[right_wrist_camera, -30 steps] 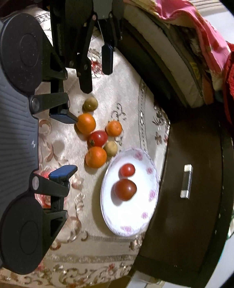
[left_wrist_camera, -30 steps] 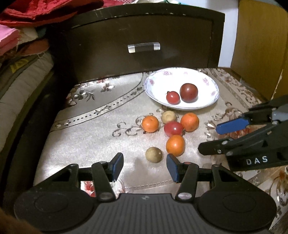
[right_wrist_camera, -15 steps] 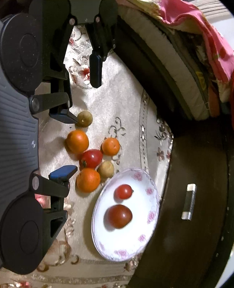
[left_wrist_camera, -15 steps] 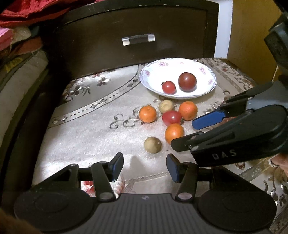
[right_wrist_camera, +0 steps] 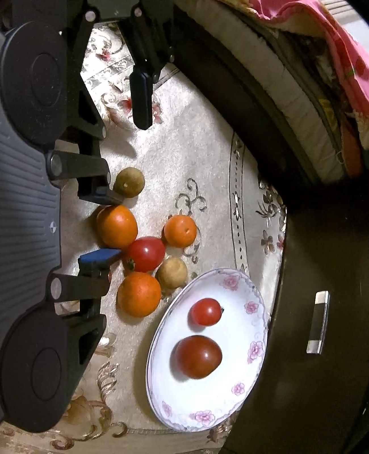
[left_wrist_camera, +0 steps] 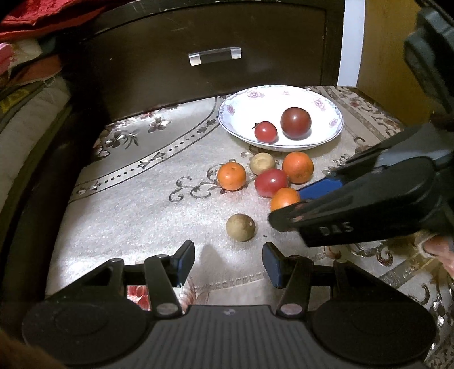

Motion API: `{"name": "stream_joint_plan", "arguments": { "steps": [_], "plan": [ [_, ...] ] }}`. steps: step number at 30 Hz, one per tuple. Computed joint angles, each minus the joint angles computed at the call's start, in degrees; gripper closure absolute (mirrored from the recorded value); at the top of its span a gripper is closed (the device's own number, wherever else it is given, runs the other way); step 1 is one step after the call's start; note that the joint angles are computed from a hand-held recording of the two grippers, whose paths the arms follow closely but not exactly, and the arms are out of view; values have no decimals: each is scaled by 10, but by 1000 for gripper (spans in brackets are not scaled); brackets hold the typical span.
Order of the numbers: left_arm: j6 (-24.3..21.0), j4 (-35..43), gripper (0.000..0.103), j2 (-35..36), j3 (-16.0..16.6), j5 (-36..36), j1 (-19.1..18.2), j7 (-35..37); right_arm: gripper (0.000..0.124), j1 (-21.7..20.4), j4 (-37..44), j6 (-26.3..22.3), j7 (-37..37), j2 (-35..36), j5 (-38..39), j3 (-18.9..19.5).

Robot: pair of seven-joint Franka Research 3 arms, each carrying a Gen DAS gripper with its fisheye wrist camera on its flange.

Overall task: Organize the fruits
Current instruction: 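Grasp a small tan fruit with left tool while right tool grasps an orange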

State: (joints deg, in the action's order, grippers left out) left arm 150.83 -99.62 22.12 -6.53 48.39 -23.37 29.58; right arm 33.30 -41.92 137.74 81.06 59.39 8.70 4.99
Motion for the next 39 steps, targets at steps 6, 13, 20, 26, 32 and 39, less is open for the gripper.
{"name": "stream_joint_plan", "arguments": {
  "steps": [6,13,20,26,32,39],
  "plan": [
    [3,29,46,25,8,9,-7,-7,95,-6,-80,25,24,-51,-4,-10],
    [3,59,57,55,5,-24,-3,21,95,-14,-170,60,32,-105,-14,-12],
    [10,62,62,58,19,-26,-13,2,94,-14,-171,62,35,-104,-29,-16],
    [17,62,70,58,13,-37,-10,21,92,-9,-177,75,29,-104,-40,-19],
    [21,60,71,57,16,-40,-12,28,90,-10,-166,75,27,-96,-40,-17],
    [13,66,70,61,18,-34,-17,35,86,-14,-167,76,16,-95,-33,-11]
  ]
}}
